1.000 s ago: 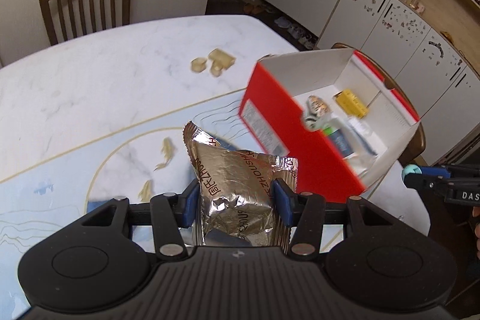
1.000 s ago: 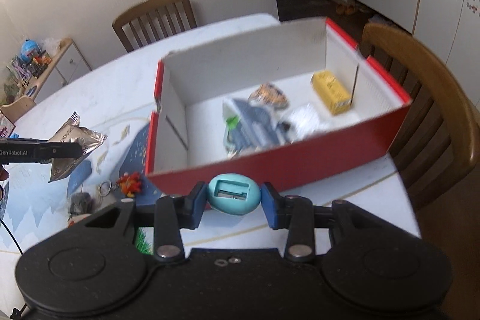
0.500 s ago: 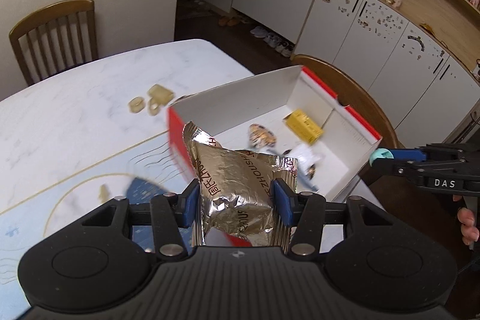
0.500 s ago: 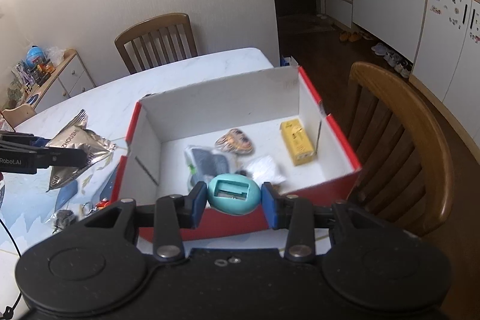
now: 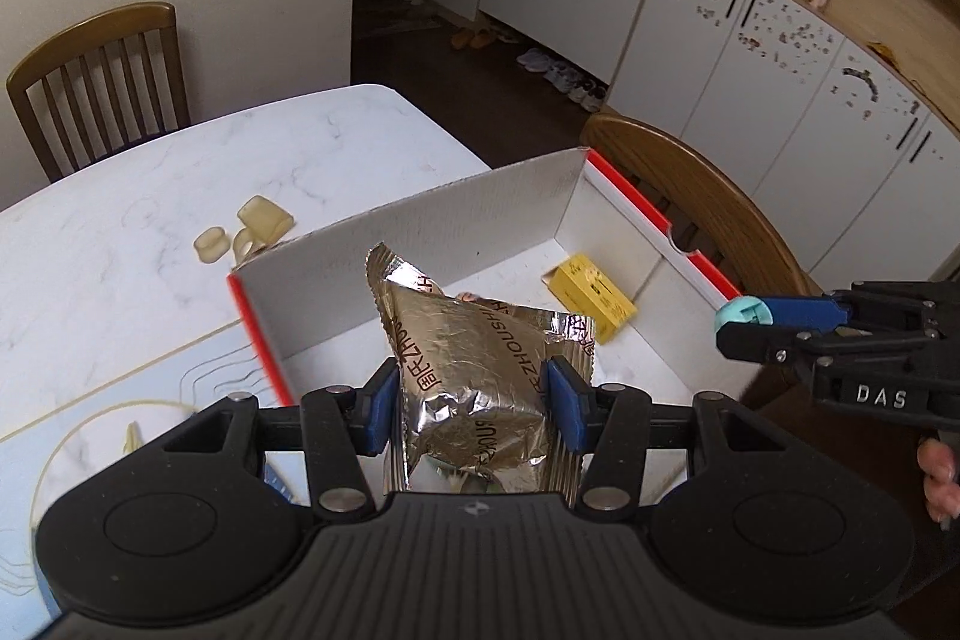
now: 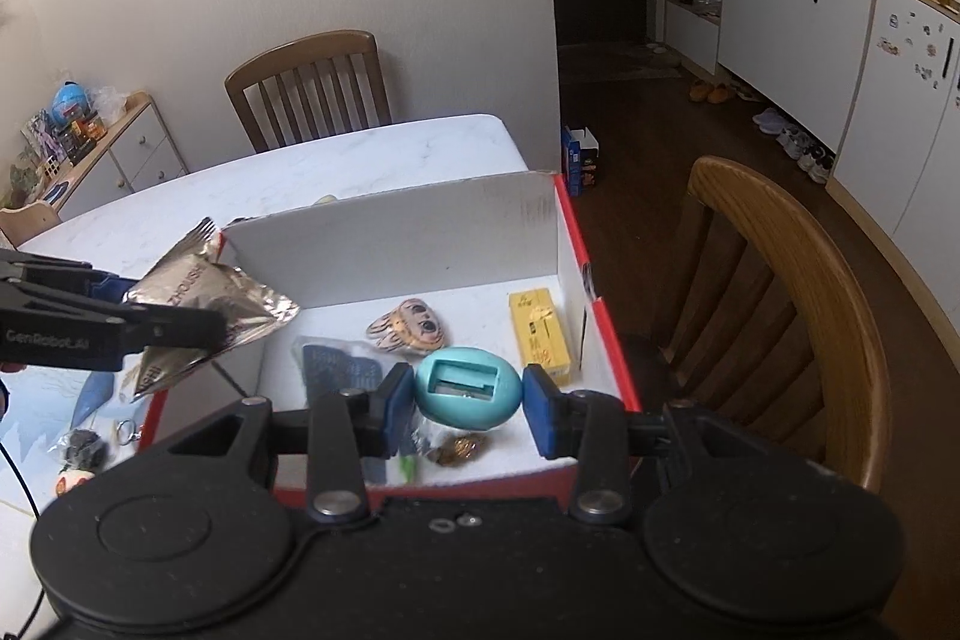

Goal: Organize objects
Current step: 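Carry the foil bag and teal egg with both tools over the shoebox, then open the right tool to drop the teal egg while the left tool releases the foil bag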

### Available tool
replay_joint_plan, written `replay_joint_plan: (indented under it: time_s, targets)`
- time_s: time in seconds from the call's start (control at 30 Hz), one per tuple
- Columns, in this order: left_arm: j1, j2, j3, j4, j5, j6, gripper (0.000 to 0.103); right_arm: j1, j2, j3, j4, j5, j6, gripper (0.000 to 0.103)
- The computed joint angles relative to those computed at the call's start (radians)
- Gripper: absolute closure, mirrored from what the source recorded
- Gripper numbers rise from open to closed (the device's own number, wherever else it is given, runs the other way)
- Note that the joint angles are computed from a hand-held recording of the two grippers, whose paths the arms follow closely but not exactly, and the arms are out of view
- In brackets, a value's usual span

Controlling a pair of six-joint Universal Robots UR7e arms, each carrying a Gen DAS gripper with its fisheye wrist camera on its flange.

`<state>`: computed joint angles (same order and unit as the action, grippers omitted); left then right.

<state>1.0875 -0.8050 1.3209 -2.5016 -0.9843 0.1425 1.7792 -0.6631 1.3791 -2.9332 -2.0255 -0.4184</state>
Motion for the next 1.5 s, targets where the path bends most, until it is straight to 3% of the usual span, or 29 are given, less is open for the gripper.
replay_joint_plan:
  time_s: [0.3, 0.9, 1.13, 1.5]
  targets:
    - [0.003, 0.116, -0.123, 0.022, 0.047, 0.004, 0.052, -0.025, 0.061, -0.108, 0.124, 0.004, -0.052, 0.065]
    - [0.027, 0.320, -0.380, 0.193, 0.079, -0.027, 0.052, -0.050, 0.138, -0.229, 0.317, -0.019, -0.129, 0.066]
    - [0.030, 0.369, -0.454, 0.290, 0.104, -0.052, 0.052, -0.056, 0.152, -0.242, 0.341, -0.017, -0.149, 0.066]
    - [0.027, 0.377, -0.457, 0.296, 0.130, -0.059, 0.046, -0.061, 0.152, -0.264, 0.407, -0.001, -0.125, 0.062]
